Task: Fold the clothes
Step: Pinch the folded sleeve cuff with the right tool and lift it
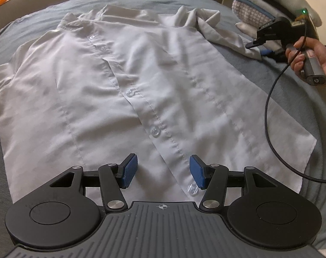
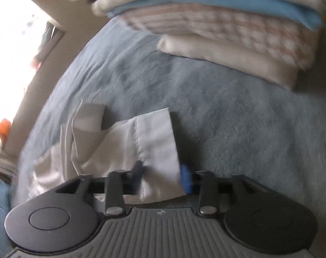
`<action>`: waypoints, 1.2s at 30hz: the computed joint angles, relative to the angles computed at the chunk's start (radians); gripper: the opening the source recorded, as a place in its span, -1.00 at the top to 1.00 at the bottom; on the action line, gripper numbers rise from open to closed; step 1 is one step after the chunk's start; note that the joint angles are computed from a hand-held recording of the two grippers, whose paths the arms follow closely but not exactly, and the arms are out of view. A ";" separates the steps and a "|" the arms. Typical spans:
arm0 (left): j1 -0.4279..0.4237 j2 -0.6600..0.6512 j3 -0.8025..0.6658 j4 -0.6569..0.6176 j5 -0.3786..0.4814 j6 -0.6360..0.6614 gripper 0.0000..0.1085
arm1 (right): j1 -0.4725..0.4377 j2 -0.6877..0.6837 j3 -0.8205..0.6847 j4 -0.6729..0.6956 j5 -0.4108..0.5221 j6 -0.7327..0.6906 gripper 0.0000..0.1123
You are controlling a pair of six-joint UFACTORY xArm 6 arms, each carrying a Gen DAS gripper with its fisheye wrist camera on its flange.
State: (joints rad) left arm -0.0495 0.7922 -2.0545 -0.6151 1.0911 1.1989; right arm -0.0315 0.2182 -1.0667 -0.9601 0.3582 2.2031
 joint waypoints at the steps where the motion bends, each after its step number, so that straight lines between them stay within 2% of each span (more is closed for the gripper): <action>1: -0.001 0.000 0.002 0.003 -0.003 -0.002 0.01 | 0.001 0.005 -0.008 0.019 0.004 -0.039 0.97; 3: 0.000 0.001 0.004 0.002 -0.007 -0.006 0.02 | 0.010 0.003 -0.037 0.060 0.052 -0.121 0.97; 7: 0.006 0.012 -0.016 -0.009 0.009 -0.024 0.02 | 0.045 -0.016 -0.163 0.050 0.226 -0.344 0.97; 15: 0.008 0.035 -0.052 0.001 0.031 -0.059 0.02 | 0.079 0.025 -0.534 -0.097 0.572 -0.777 0.97; 18: 0.006 0.036 -0.051 0.006 0.029 -0.060 0.02 | 0.076 0.063 -0.651 -0.128 0.652 -0.887 0.97; 22: 0.005 0.043 -0.063 0.011 0.034 -0.065 0.02 | 0.058 0.112 -0.765 -0.136 0.694 -0.964 0.97; 27: 0.003 0.049 -0.072 0.015 0.039 -0.076 0.02 | 0.050 0.120 -0.812 -0.154 0.707 -0.993 0.97; 32: 0.003 0.051 -0.070 0.010 0.037 -0.068 0.02 | 0.070 0.099 -0.813 -0.155 0.668 -0.983 0.97; 36: 0.004 0.052 -0.070 0.007 0.035 -0.064 0.02 | 0.096 0.163 -0.934 -0.117 0.613 -1.052 0.97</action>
